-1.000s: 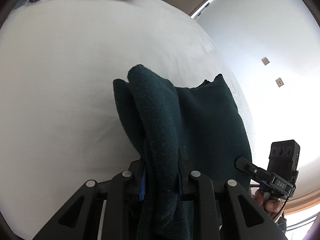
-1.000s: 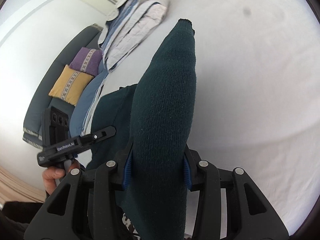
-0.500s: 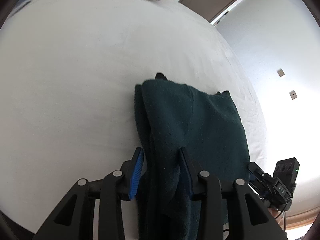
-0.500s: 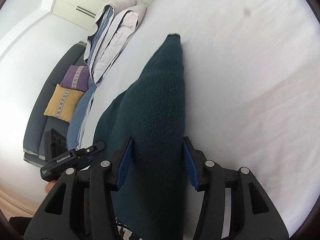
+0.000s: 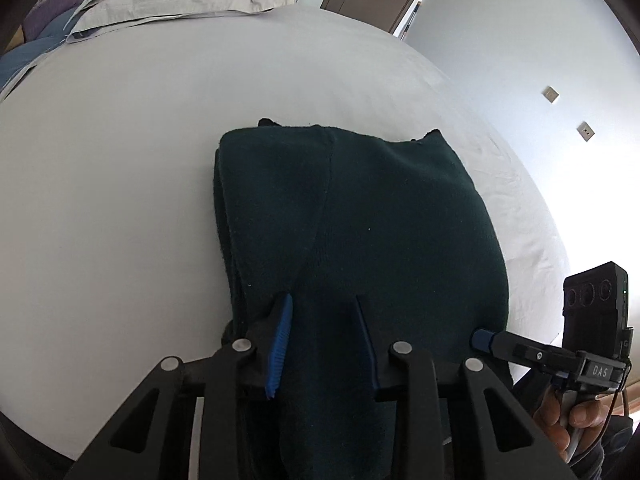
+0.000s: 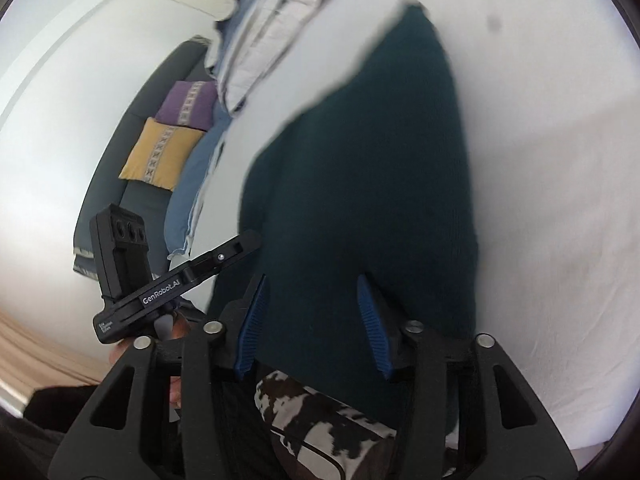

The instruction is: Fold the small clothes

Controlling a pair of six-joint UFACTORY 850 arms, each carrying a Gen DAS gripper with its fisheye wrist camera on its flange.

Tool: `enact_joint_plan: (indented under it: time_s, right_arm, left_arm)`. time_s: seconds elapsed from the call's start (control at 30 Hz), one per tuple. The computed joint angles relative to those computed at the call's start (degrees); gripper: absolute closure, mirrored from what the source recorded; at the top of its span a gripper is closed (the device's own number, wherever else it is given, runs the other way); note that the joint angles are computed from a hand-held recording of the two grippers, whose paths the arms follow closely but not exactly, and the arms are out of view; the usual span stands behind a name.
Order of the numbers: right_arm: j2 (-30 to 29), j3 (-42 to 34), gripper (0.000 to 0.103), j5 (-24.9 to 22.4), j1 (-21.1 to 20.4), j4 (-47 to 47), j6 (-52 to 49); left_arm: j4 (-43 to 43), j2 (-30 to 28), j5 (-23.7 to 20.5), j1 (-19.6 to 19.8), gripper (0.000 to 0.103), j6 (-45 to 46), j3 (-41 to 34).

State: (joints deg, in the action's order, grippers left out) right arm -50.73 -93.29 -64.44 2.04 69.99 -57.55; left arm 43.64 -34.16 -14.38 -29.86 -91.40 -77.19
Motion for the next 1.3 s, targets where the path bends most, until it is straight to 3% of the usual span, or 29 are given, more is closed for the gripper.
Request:
enact_joint_plan:
  time_s: [0.17,0.3,0.47,0.63,0.87,1.07,1.3]
  right_arm:
    - [1.0,-1.3,0.071,-1.1,-0.8,-0.7,1.0]
    - [1.1,-4.9,0.054,0.4,-0.6,1.2,1.5]
    - [-5.0,-17.4,0.051,-0.4,0.9,1.0,6.9]
    - [-17.6,-37.3,0.049,-1.8,3.3,-7.3,21.3]
    - [-23.1,-46.6,0.049,-1.4,3.7,-8.8,23.9]
    - [-20.8,-40.9,0.049,1.2,3.8,-5.3,19.9]
    - [-2.3,-14.9,0.046,16.7,4.8,-3.1,4.4]
  left_arm:
    - [-0.3,0.4,1.2,0.5,0.070,0.5,0.8]
    - [-2.6,0.2,1.4,0.9,0.069,2.9,0.8]
    - [-5.9,-0.8,-0.3,0.5,0.069,6.5,-0.8]
    - [-8.0,-1.3,-1.2,0.5,0.069,9.0,-1.6]
    - [-9.0,-1.7,-2.3,0.3,0.069,9.9,-2.3]
    - [-8.6,-1.7,-2.3,0.3,0.069,9.5,-2.2]
    - [-7.6,-1.8,-4.2,-0.3,0.067,8.5,-3.3]
